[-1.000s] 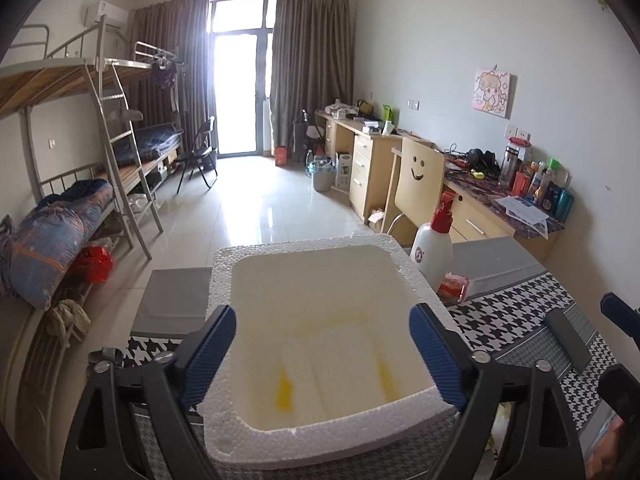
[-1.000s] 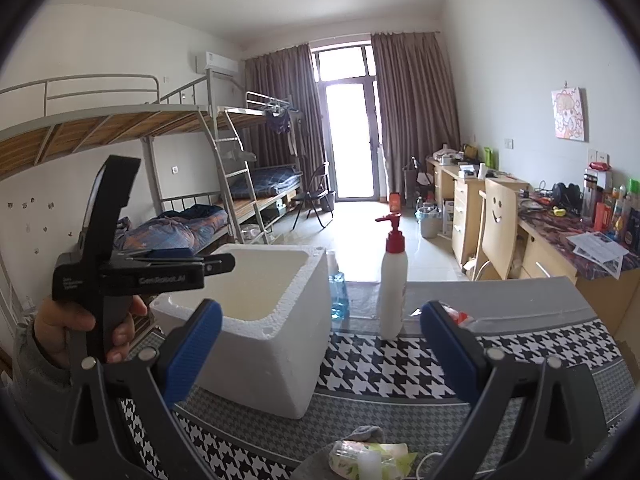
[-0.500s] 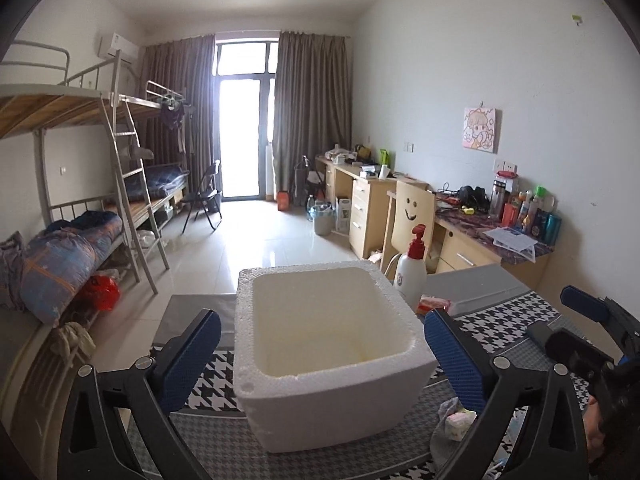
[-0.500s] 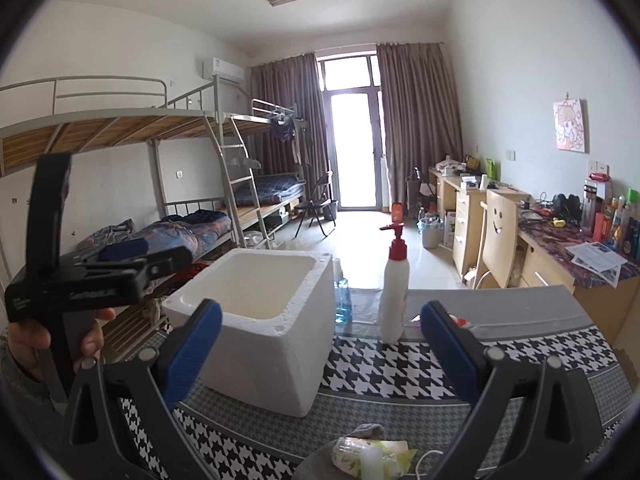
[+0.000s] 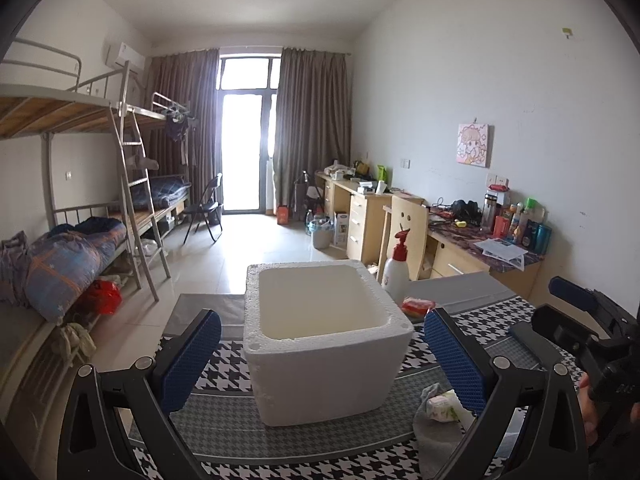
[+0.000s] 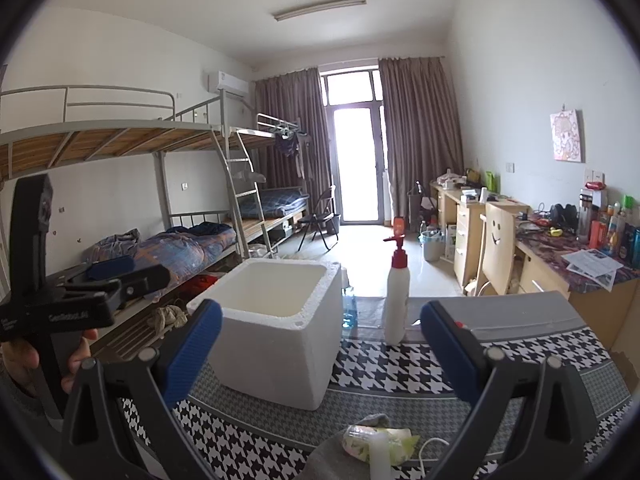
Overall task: Organize soft objects
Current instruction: 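Withdraw both tools from the foam box toward the items on the table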
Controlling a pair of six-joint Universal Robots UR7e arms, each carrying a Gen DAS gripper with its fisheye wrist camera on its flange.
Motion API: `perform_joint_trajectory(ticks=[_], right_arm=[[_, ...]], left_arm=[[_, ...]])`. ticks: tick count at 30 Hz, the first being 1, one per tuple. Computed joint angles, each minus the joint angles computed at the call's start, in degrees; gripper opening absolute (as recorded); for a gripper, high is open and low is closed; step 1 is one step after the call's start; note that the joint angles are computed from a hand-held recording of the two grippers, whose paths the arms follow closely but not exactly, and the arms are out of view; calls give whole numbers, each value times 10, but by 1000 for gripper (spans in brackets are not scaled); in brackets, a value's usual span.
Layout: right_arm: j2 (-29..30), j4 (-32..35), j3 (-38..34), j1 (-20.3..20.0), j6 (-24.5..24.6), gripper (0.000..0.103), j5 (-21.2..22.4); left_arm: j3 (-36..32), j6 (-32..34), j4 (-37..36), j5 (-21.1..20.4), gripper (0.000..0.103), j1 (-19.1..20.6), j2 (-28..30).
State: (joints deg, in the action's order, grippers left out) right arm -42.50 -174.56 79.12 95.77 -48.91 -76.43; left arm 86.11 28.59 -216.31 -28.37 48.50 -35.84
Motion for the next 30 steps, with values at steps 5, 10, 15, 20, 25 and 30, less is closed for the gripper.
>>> perform_joint_trajectory(ticks=[5,10,15,20,25,30], right_arm=[[-9,-20,18,-2,-4,101,4],[-20,-43,43,-4,-9,101,10],[-28,-63,61,-6,-14,101,13],[-34,-74,75,-9,-11,101,17],[-35,-92,84,-9,-15,101,15],[-36,-101,93,-10,-19,101,14]], left_arm=[[3,18,-37,15,102,-10,8],[22,21,-62,16,102,-16,7],[37,28,-80,15,102,-21,7],[38,73,-131,20,102,-29,17],[34,94,-159,22,102,-30,27],[39,117,-192,23,102,-29,33]])
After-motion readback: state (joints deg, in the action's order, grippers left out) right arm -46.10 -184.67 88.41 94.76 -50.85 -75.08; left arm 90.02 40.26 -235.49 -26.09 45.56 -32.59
